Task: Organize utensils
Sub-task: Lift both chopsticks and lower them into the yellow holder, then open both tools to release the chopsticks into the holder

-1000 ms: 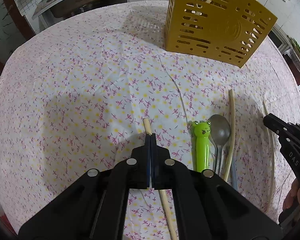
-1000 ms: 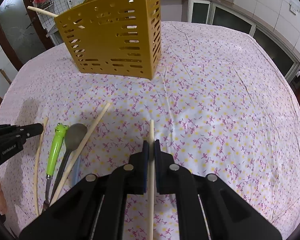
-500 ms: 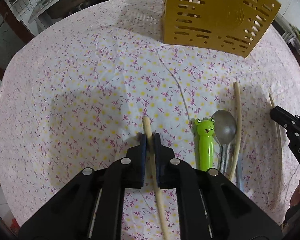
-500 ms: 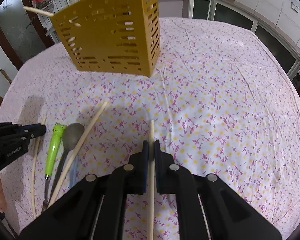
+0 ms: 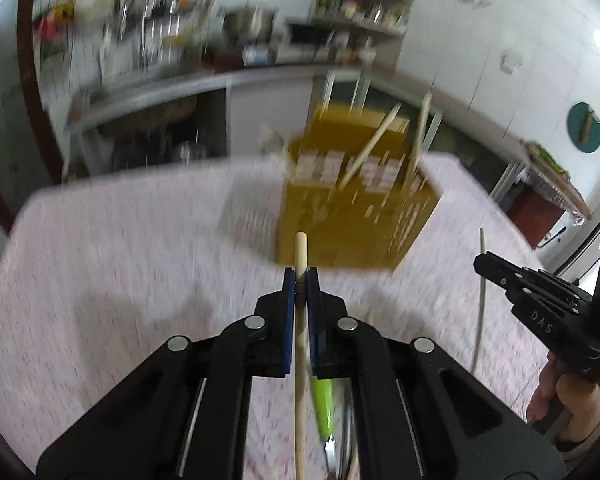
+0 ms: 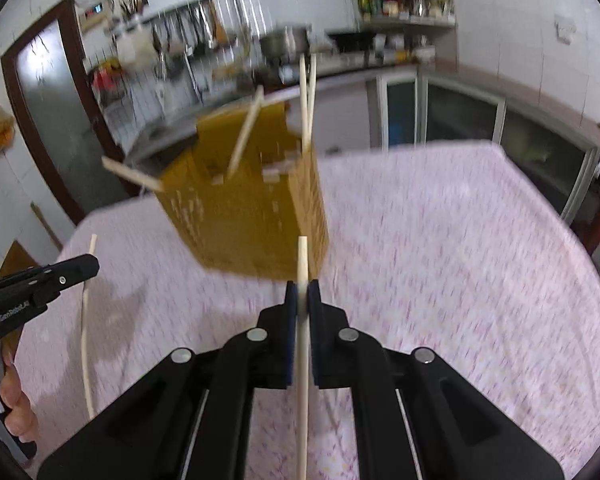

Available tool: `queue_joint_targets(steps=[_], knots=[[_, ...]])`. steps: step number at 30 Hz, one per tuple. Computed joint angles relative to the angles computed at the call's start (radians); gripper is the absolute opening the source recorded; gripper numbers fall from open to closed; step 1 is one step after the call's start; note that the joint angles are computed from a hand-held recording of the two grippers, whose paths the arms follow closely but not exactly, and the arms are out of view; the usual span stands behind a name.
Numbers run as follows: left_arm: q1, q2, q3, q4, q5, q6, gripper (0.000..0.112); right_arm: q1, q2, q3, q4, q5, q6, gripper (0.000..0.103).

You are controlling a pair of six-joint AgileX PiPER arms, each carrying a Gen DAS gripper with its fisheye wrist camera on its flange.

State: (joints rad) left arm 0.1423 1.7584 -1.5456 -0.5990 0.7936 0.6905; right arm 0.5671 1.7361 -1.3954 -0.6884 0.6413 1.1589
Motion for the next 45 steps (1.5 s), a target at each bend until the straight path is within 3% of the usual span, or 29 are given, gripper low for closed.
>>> queue_joint_targets(steps=[5, 10, 15, 18, 20, 22, 25, 28, 36, 45], knots=[[-0.046, -0.048, -0.035, -0.160, -0.122, 0.110, 0.004, 0.017, 0.006, -0.102, -0.210, 0.014, 0.129, 0.006], [-0.087, -0.030, -0.121, -0.331, -0.223, 0.247, 0.004, 0.004, 0.044, -0.262, -0.338, 0.024, 0.155, 0.006], [-0.105, 0.068, -0.288, -0.426, -0.272, 0.288, 0.004, -0.023, 0.102, -0.467, -0.326, 0.028, 0.052, 0.006], [-0.104, 0.155, -0.396, -0.553, -0.297, 0.344, 0.004, -0.037, 0.159, -0.588, -0.284, 0.040, -0.030, 0.006], [-0.115, 0.208, -0.460, -0.571, -0.337, 0.340, 0.004, -0.047, 0.207, -0.659, -0.275, 0.054, -0.076, 0.006], [-0.119, 0.278, -0.550, -0.575, -0.327, 0.313, 0.004, -0.054, 0.233, -0.684, -0.262, 0.055, -0.102, 0.006], [-0.143, 0.359, -0.618, -0.602, -0.361, 0.344, 0.004, -0.070, 0.271, -0.689, -0.240, 0.038, -0.121, 0.006], [-0.158, 0.402, -0.587, -0.770, -0.397, 0.534, 0.004, -0.080, 0.295, -0.664, -0.251, 0.011, -0.104, 0.006], [-0.137, 0.395, -0.407, -0.997, -0.361, 0.804, 0.004, -0.094, 0.291, -0.486, -0.300, -0.095, 0.004, 0.006], [-0.110, 0.356, -0.289, -0.868, -0.329, 0.721, 0.005, -0.102, 0.274, -0.383, -0.211, -0.128, -0.031, 0.007]])
